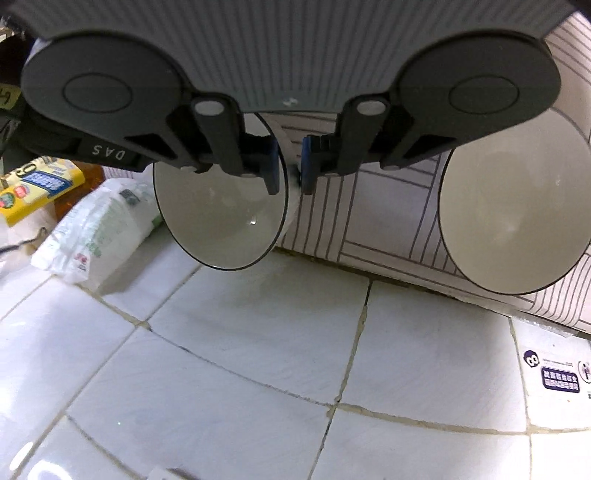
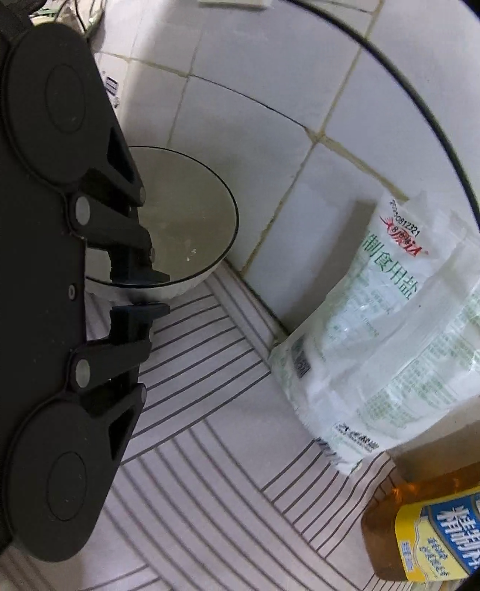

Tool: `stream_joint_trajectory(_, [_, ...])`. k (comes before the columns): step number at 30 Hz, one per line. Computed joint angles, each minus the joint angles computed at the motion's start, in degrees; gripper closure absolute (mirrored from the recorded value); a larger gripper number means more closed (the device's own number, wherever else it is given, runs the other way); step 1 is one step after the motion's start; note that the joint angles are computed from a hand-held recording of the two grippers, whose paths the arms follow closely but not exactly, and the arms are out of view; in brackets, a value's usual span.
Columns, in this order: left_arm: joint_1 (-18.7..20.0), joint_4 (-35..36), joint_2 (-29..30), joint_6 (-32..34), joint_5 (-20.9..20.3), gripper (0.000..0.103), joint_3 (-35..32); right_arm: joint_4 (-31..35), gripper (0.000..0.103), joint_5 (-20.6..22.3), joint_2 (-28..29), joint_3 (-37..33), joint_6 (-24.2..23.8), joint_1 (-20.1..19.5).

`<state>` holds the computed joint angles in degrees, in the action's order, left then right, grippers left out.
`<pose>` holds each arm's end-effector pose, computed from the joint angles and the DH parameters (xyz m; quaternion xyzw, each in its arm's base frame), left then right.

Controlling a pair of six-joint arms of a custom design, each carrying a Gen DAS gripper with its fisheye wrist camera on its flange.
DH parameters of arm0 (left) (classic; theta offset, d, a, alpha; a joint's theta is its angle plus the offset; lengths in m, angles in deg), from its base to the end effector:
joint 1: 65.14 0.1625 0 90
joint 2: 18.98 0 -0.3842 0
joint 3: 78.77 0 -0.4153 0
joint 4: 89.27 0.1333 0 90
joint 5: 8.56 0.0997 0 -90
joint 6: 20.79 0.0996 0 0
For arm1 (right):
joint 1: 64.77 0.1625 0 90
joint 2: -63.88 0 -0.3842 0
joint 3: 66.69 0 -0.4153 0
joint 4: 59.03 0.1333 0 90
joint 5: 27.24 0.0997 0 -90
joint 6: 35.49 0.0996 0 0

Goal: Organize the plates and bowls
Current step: 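Close the left gripper on that bowl rim while the right gripper grips it too, then carry the bowl with both grippers and lower it into the first white bowl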

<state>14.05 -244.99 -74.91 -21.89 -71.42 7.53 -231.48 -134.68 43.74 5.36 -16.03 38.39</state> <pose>0.0431 -0.7271 0.2562 0.0074 0.9289 -0.3167 0.1917 0.2717 -0.7078 -0.0633 -0.0923 -0.9499 0.2909 0.0673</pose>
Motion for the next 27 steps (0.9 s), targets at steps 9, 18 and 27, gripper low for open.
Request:
stream_joint_trajectory(9, [-2.2,3.7,-7.7,0.7,-0.4,0.092,6.3,-1.8,0.088,0.7,-8.0,9.7,1.1,1.9])
stream_joint_trajectory(18, [-5.1,5.6,-15.5,3.5,-1.0,0.092,12.6,-6.2,0.087,-0.9,-14.0,17.7,-0.2,5.2])
stream_joint_trajectory(27, [-9.5,9.8,-22.3,5.6,0.0,0.091,19.2,-8.8,0.087,-6.1,-19.1,24.6,0.1,8.1])
